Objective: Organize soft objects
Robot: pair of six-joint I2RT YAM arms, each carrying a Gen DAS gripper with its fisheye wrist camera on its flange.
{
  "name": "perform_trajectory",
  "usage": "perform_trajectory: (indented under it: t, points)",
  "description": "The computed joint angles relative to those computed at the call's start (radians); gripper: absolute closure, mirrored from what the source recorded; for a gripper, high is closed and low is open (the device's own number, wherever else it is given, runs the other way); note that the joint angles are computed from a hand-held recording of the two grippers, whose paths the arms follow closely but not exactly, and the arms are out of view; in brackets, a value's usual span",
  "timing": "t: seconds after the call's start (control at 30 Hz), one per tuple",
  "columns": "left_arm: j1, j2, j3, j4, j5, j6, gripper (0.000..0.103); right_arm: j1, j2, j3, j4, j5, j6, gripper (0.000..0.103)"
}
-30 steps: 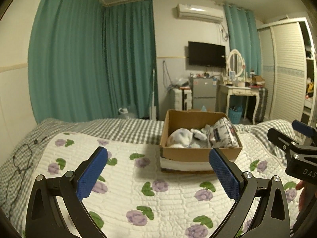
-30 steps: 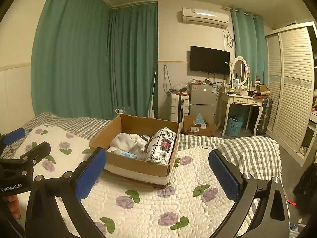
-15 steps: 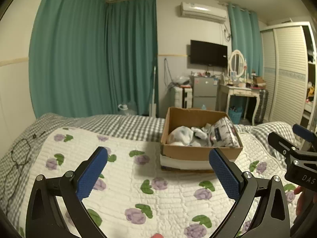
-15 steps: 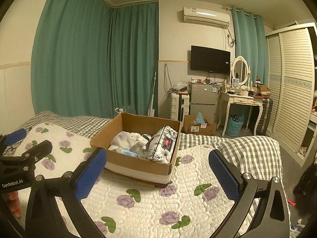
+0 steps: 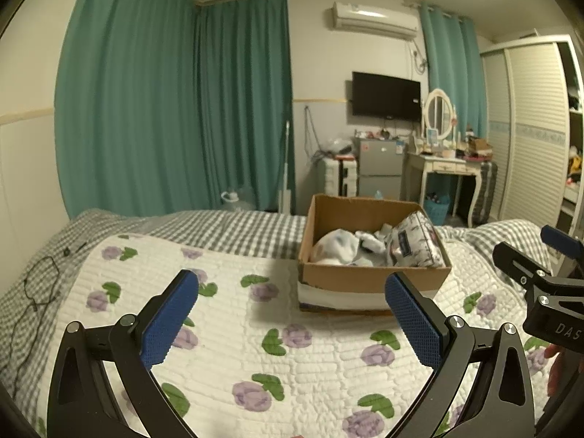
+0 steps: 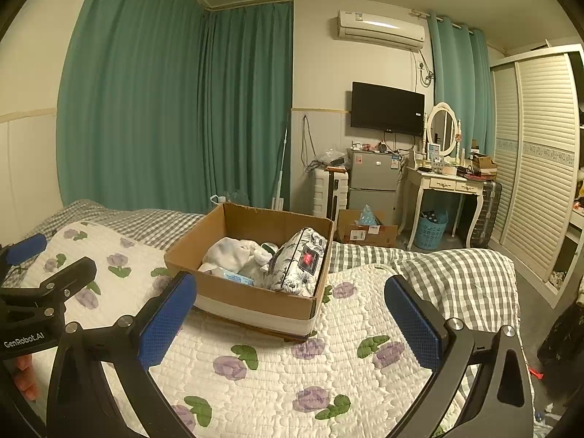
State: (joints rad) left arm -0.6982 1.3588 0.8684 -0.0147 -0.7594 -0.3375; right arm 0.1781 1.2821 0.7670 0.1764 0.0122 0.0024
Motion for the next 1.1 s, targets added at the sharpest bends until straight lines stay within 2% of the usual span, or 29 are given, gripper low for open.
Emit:
perform_trajectory:
  t: [1.1]
  points:
    - [0.005,0.007,-0.012,0.004,0.014,-0.002,0.0,-0.01,0.007,-0.012,0.009,-0.011,-0.001,0.0]
